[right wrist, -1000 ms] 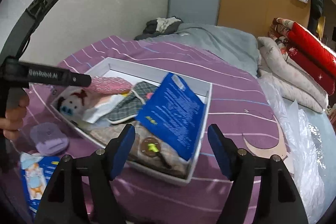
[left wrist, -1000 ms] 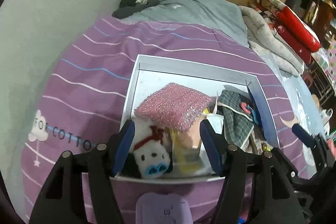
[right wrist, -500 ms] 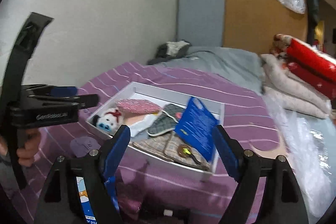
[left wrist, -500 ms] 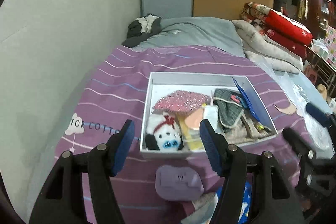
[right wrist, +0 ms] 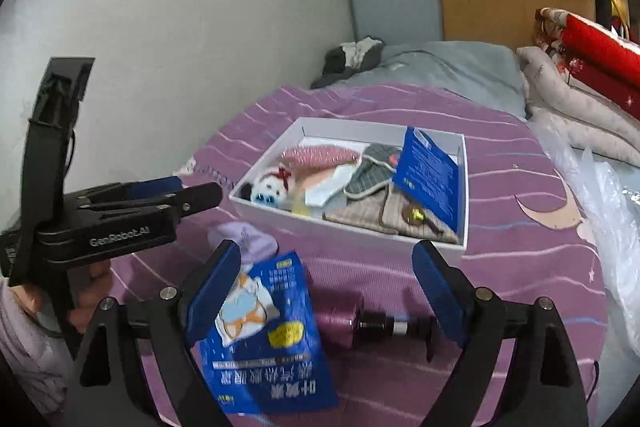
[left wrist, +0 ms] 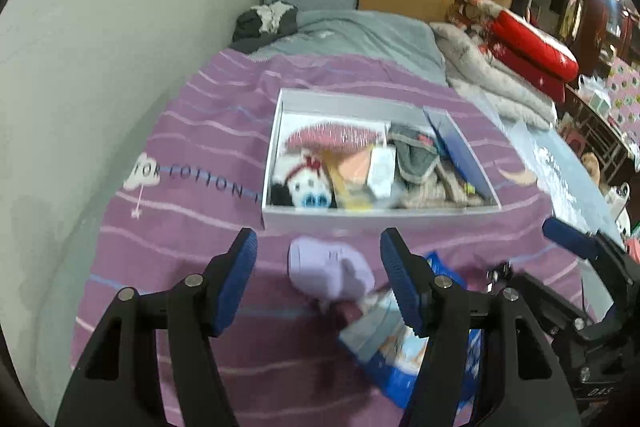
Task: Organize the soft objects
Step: 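Move both grippers toward the blue printed eye-mask bag on the bed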
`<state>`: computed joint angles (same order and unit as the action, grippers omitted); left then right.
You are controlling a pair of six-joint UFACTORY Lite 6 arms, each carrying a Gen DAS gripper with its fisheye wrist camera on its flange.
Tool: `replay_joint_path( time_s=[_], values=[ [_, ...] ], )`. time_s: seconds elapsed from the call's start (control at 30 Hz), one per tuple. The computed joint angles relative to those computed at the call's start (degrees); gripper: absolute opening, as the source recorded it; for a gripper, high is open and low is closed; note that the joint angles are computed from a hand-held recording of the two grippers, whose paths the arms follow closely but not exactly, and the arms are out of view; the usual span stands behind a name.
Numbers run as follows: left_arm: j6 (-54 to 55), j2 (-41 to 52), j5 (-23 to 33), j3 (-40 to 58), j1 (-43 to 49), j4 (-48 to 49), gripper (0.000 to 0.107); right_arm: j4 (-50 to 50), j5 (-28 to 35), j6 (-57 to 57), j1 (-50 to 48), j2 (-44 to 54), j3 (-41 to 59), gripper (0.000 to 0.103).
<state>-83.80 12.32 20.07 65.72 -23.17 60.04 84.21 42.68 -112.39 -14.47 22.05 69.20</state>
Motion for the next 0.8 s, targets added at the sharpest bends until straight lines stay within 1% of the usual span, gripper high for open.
replay_joint_path(
  time_s=[0.07,0.17,0.27,0.3,0.33,0.37,0.43,0.5,0.6,0.7,0.77,0.8],
  values=[
    [-0.48,-1.16,-0.47,-2.39,-0.59,0.28,0.065,0.57,0.55,-0.86,-0.38,-0.77,-1.95,0.088],
    [-6.93,-2.55,0.17,-6.07,-2.2,5.39,0.065,-2.11,1.27,2.49,-0.92,-0.2,-2.56,0.088],
    [-12.27,-3.62,-0.26,-8.83,-3.06,9.88,0.065,-2.66,2.01,2.03,-1.3,-0.13,-3.92,0.087],
    [-13.67,-3.72,0.11,-9.42,-3.56,11.18,0.065,-2.83,1.92,1.76,-1.23,-0.06,-4.04,0.082],
    [-14.79,-3.66,0.42,-9.77,-3.74,12.38,0.065,-2.62,1.16,0.9,-0.86,-0.46,-4.77,0.075],
    [-16.71,-3.71,1.16,-10.37,-4.38,14.11,0.065,-1.7,-0.44,-0.8,-0.25,-1.07,-5.97,0.072],
    [-18.02,-3.97,1.52,-11.13,-4.92,15.4,0.065,-0.25,-2.77,-3.56,0.59,-1.99,-7.99,0.061],
    [-19.44,-4.56,0.28,-12.45,-4.87,17.15,0.065,0.02,-3.3,-4.31,0.78,-1.59,-8.58,0.059],
    [-21.36,-5.02,-2.16,-14.23,-4.27,18.7,0.065,-1.63,-2.11,-2.16,0.11,0.97,-7.12,0.059],
    [-25.82,-5.58,-7.97,-16.11,-1.65,21.89,0.068,-4.32,-3.19,1.35,0.57,4.11,-5.01,0.062],
    [-27.99,-5.39,-11.33,-16.62,-0.02,23.41,0.07,-7.68,-2.8,4.76,1.09,6.62,-2.86,0.07],
    [-31.11,-5.48,-12.16,-17.01,0.36,26.33,0.07,-8.23,-2.44,5.16,1.2,7.32,-2.57,0.076]
  ],
)
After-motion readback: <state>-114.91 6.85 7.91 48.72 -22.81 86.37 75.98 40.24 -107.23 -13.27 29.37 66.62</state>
